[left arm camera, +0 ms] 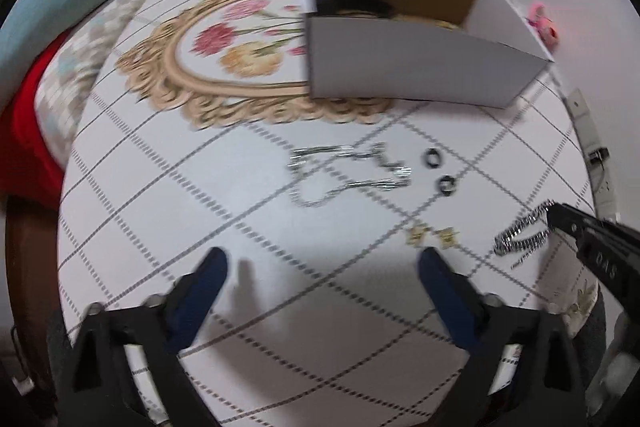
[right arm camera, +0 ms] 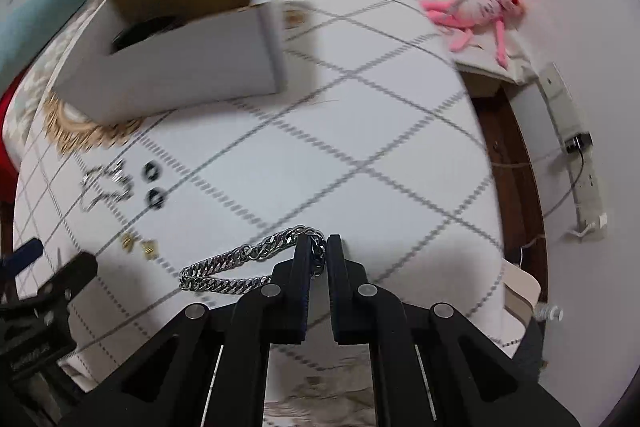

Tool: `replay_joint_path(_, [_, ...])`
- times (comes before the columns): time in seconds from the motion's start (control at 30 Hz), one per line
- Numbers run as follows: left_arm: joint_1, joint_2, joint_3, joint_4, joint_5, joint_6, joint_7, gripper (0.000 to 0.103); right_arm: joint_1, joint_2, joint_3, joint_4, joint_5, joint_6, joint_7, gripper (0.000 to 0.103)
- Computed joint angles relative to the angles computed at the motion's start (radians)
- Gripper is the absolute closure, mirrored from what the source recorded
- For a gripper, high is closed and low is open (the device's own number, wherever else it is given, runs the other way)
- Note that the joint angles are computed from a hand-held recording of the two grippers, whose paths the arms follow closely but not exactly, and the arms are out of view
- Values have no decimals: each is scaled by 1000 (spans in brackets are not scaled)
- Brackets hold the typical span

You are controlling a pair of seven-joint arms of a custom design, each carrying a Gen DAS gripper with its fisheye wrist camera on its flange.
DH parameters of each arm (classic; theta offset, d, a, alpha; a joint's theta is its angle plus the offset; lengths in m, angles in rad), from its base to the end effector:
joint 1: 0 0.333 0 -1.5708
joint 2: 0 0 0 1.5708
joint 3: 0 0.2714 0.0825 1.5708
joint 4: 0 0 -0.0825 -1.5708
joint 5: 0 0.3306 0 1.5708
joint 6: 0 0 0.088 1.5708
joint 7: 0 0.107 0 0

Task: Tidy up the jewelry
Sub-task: 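Grasp the silver link chain with the right gripper while the left gripper grasps the gold earrings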

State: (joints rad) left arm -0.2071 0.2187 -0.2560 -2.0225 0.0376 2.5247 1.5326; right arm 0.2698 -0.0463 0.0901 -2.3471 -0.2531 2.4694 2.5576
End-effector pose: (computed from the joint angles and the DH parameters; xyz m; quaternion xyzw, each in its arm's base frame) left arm 0.5066 -0.2477 0.3650 -0.5307 0.8350 -0.1318 0.0621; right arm 0.4452 0.1682 0.3581 -0.5312 0.8385 -0.0974 0.0728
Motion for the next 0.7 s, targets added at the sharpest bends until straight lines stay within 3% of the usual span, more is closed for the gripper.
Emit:
replay_joint_path(0.2, [-27, 15, -20, 6, 11, -1, 21, 27, -29, -28, -16, -27, 26, 4, -21, 95])
replay_joint_path(0.33, [-47, 29, -21, 11, 43, 17, 13, 37, -39, -30, -12, -32, 31, 11, -24, 95])
replay_joint_path(0.43, [-43, 47, -24, 31, 42, 30, 39, 52, -43, -30, -12, -35, 32, 15, -29, 95])
replay_joint_path(0.57, [-45, 66, -31, 60, 46, 33, 67, 89, -44, -27, -9, -33, 29, 13, -27, 95])
replay_joint_path(0.7, [-45, 83, -30, 82, 47, 32, 75, 92, -44, -27, -10, -31, 29, 13, -27, 95])
